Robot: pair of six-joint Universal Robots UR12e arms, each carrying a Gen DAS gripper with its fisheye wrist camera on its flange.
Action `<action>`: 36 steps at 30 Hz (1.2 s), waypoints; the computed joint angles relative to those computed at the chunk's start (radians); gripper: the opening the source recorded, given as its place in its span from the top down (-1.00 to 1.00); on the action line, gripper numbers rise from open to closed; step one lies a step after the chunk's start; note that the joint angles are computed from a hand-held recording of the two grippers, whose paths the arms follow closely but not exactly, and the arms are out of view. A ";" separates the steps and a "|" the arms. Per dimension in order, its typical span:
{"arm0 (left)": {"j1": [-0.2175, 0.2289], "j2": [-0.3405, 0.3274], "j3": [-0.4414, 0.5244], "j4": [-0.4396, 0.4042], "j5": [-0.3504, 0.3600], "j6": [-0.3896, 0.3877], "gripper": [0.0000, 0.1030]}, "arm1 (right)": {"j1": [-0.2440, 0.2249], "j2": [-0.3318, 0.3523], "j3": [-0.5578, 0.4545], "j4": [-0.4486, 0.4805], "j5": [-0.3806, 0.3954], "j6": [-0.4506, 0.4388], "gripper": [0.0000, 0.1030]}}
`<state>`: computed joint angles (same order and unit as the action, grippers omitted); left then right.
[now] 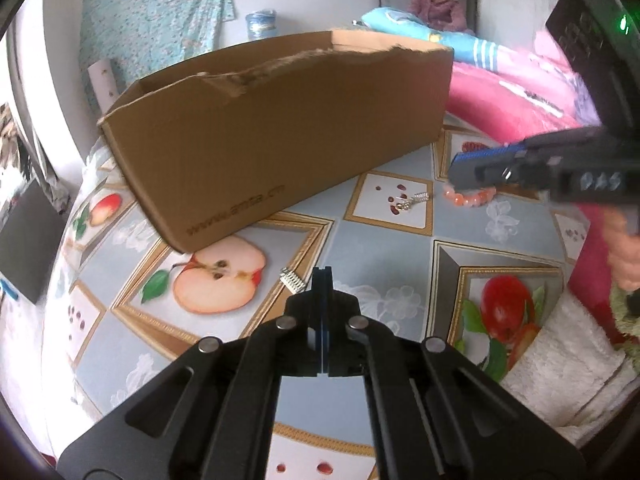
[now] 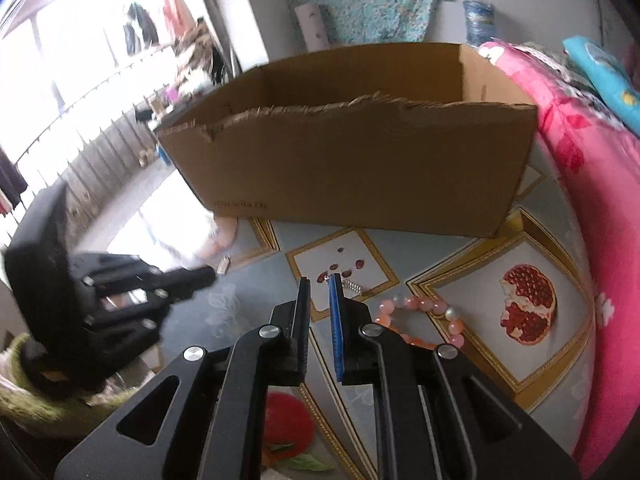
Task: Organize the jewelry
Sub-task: 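Close the left tool on the silver spring charm while the right tool closes on a silver pendant, then lift both held silver charms and carry them toward the box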
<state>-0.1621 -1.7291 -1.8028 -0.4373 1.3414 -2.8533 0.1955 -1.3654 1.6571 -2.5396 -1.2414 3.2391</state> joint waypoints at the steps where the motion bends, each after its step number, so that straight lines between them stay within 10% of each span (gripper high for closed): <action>1: 0.005 0.004 -0.004 0.001 -0.008 -0.008 1.00 | 0.005 0.006 -0.008 0.010 -0.011 -0.016 0.79; 15: 0.032 0.010 -0.015 -0.030 -0.084 -0.026 1.00 | 0.034 0.082 -0.130 0.223 -0.142 -0.272 0.61; 20: 0.037 0.011 -0.017 -0.031 -0.104 -0.020 1.00 | 0.021 0.091 -0.161 0.306 -0.076 -0.314 0.94; 31: 0.044 0.011 -0.021 -0.032 -0.115 -0.037 1.00 | -0.063 0.048 -0.101 0.203 0.226 -0.044 0.97; 36: 0.044 0.007 -0.015 -0.039 -0.116 -0.045 1.00 | -0.077 0.036 -0.073 0.143 0.219 0.018 0.96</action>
<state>-0.1184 -1.7222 -1.8179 -0.4761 1.2253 -2.8978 0.1182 -1.3290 1.5837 -2.3969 -1.0225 3.2569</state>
